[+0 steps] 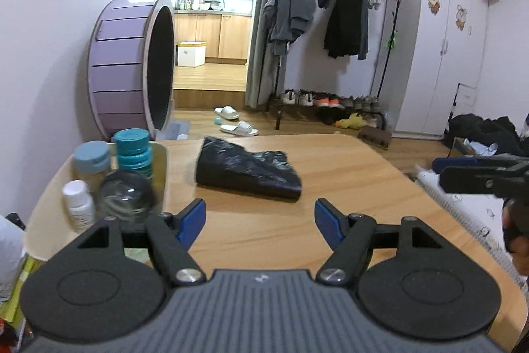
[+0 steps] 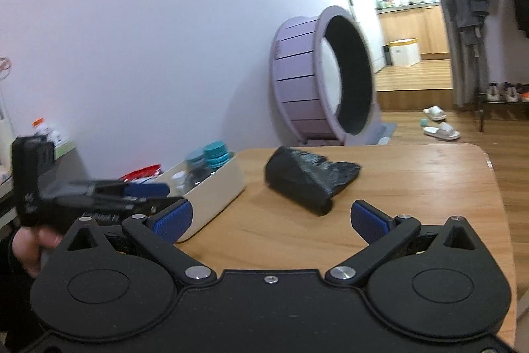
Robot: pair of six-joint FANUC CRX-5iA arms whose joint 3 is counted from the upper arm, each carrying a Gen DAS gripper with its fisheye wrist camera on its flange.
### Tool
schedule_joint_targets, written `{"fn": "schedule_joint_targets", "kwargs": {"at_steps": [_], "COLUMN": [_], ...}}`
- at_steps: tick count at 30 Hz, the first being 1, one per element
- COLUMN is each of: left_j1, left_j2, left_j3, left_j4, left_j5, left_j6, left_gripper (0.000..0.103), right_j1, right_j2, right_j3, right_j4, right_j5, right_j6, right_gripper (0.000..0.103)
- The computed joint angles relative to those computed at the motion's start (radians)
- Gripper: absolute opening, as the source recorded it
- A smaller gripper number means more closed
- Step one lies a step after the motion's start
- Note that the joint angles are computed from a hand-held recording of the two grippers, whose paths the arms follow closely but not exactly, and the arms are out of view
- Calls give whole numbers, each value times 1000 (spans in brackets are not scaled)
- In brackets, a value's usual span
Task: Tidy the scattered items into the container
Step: 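Open the left gripper to drop the wrist ball into the basket, then move the right gripper to the black plastic bag on the table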
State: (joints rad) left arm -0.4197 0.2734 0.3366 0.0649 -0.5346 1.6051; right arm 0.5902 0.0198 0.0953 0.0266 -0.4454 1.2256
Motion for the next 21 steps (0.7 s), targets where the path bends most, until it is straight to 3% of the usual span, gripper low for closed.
{"fn": "schedule_joint_targets", "kwargs": {"at_steps": [10, 13, 17, 21], "left_j1": [-26, -4, 11, 25], "left_j2": [52, 25, 6, -2], "left_j3": [89, 11, -42, -57], "left_j4": [-125, 18, 119, 163], "left_j5": [3, 72, 87, 77], "left_j6": [148, 33, -80, -154], "left_gripper": [71, 71, 71, 71], "right_j1": [4, 17, 30, 37], "right_j2": [33, 39, 52, 85], "right_j3": [-38, -55, -43, 20], "right_j4": [173, 244, 256, 242], "right_j5": [14, 18, 11, -58], "right_j6": [-147, -192, -143, -58], "right_gripper": [103, 103, 103, 102]}}
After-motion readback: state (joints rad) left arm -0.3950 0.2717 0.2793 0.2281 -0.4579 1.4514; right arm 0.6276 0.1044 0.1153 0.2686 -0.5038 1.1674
